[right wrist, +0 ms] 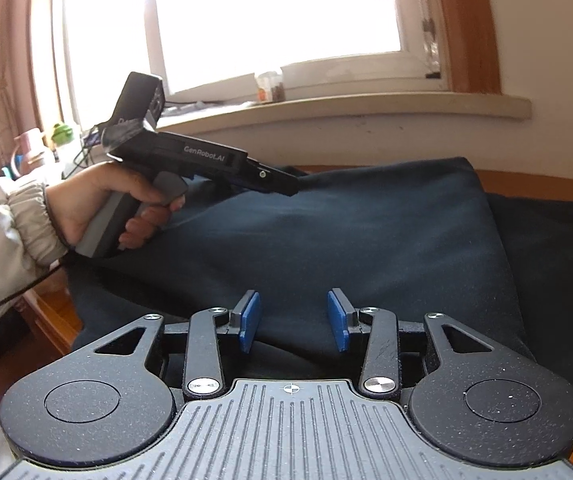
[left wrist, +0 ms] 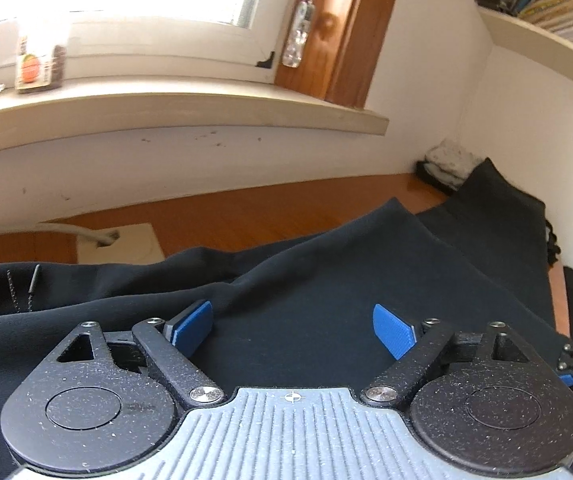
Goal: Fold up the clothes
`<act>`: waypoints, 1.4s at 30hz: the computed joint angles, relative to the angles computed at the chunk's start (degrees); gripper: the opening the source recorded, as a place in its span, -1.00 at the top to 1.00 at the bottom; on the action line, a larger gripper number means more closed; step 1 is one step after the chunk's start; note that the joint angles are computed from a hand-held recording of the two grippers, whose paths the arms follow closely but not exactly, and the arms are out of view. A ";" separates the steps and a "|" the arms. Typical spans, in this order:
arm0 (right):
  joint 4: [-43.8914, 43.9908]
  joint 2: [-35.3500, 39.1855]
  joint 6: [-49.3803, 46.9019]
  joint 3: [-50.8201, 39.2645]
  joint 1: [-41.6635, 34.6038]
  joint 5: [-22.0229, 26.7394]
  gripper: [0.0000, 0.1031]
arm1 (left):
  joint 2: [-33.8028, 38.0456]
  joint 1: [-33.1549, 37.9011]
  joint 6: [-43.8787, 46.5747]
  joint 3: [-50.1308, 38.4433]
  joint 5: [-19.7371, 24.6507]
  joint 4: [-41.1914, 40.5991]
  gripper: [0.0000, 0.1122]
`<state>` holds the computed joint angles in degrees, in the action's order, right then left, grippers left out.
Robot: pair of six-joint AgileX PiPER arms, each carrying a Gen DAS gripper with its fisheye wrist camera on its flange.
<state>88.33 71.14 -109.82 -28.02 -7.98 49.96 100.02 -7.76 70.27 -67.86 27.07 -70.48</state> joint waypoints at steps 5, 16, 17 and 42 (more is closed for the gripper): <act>-2.41 -0.02 -1.30 0.10 -9.66 6.84 0.24 | -0.61 -3.36 -6.50 -0.54 -4.34 8.79 -0.72; -3.35 13.02 -0.14 -14.60 -39.48 9.18 0.22 | 4.71 -16.37 -26.70 -11.21 -9.49 27.14 -0.83; -2.62 14.72 0.80 -16.77 -40.88 8.29 0.23 | 6.00 -17.03 -27.08 -13.24 -9.05 26.24 -0.83; -9.79 58.55 60.53 -82.22 -42.88 -5.51 0.36 | 19.58 -20.18 -37.24 -28.58 -4.93 31.43 -0.84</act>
<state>78.54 129.69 -49.29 -110.23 -50.86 44.45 119.60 -27.94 33.03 -96.45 22.14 -39.06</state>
